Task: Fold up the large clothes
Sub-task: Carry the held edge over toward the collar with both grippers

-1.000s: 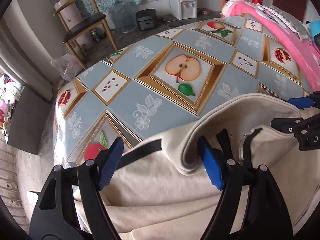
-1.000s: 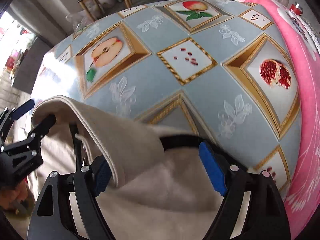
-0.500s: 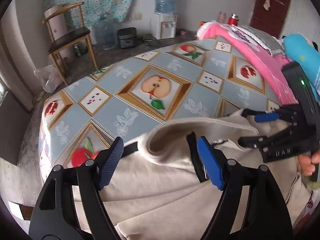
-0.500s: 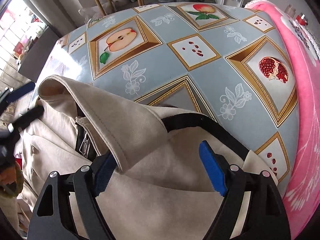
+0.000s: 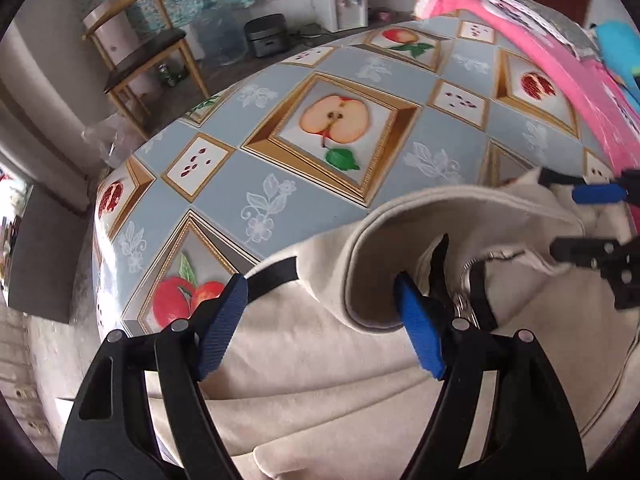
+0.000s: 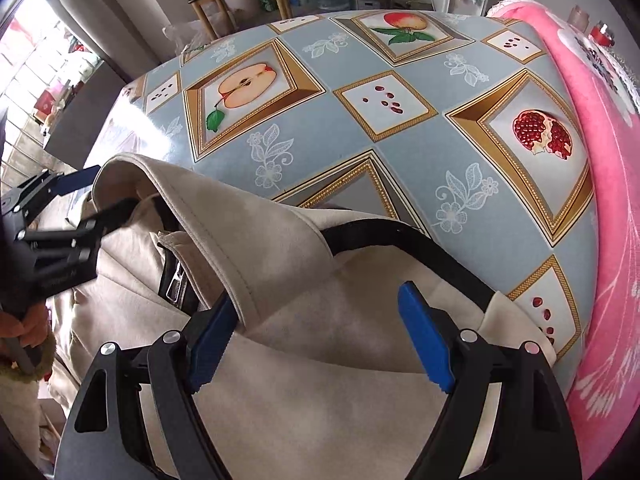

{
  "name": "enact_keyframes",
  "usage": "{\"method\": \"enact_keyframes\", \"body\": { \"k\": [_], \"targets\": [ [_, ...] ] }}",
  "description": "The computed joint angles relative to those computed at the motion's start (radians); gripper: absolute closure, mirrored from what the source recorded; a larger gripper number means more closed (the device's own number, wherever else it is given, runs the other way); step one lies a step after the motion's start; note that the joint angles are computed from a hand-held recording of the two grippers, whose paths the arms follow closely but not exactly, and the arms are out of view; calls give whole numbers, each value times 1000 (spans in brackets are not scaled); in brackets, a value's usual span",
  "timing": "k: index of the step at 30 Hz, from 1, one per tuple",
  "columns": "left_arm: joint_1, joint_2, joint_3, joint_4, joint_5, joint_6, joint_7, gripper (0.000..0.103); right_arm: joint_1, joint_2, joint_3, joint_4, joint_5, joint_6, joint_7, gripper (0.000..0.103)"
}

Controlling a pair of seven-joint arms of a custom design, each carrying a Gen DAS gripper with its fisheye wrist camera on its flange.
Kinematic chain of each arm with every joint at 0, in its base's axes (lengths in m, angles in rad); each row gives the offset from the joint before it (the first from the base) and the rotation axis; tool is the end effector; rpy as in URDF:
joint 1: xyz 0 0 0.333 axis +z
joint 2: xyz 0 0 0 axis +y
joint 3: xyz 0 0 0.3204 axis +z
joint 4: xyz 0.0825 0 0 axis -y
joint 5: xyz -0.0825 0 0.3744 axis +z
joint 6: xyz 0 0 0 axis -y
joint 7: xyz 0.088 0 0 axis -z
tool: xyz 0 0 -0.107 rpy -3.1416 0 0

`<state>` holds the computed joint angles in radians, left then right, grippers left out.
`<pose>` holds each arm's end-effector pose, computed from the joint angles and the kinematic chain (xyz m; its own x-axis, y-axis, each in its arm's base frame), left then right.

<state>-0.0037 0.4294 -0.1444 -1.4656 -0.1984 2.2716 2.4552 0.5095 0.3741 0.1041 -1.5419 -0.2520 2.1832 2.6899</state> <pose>0.7044 -0.0916 0.4851 -0.7677 -0.6302 -0.1161 -0.5400 0.7337 -0.4124 0.5731 0.3798 0.4740 -0.3665 -0.9195 -0.1421 -0.8731 0.3927 -0.2889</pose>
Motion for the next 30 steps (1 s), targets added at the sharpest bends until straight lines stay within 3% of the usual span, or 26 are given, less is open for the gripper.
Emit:
{"method": "enact_keyframes", "body": {
  "k": [4, 10, 14, 19, 21, 23, 24, 27, 30],
  "targets": [
    [2, -24, 6, -52, 23, 11, 44, 32, 3, -4, -2, -6, -8, -17, -2, 24],
    [18, 18, 4, 11, -11, -85, 17, 32, 16, -17, -4, -13, -53, -8, 7, 24],
    [36, 6, -10, -17, -46, -84, 67, 32, 29, -18, -8, 3, -97, 3, -3, 24],
    [58, -12, -18, -43, -99, -83, 142, 32, 37, -99, -36, -79, -249, 229, 85, 24],
    [65, -21, -21, -56, -118, -75, 177, 32, 10, -87, -37, -69, -236, 305, 97, 25],
    [70, -35, -23, -79, -138, -58, 215, 32, -27, -32, -24, -13, -154, 329, 61, 37],
    [72, -42, -23, -91, -146, -49, 230, 32, -51, 6, -9, 21, -86, 337, 28, 48],
    [82, -60, -22, -116, -178, -44, 266, 32, -131, 122, 71, 110, 157, 349, -112, 72],
    [105, -71, -21, -113, -222, -81, 304, 32, -149, 184, 122, 154, 290, 314, -231, 81]
  ]
}}
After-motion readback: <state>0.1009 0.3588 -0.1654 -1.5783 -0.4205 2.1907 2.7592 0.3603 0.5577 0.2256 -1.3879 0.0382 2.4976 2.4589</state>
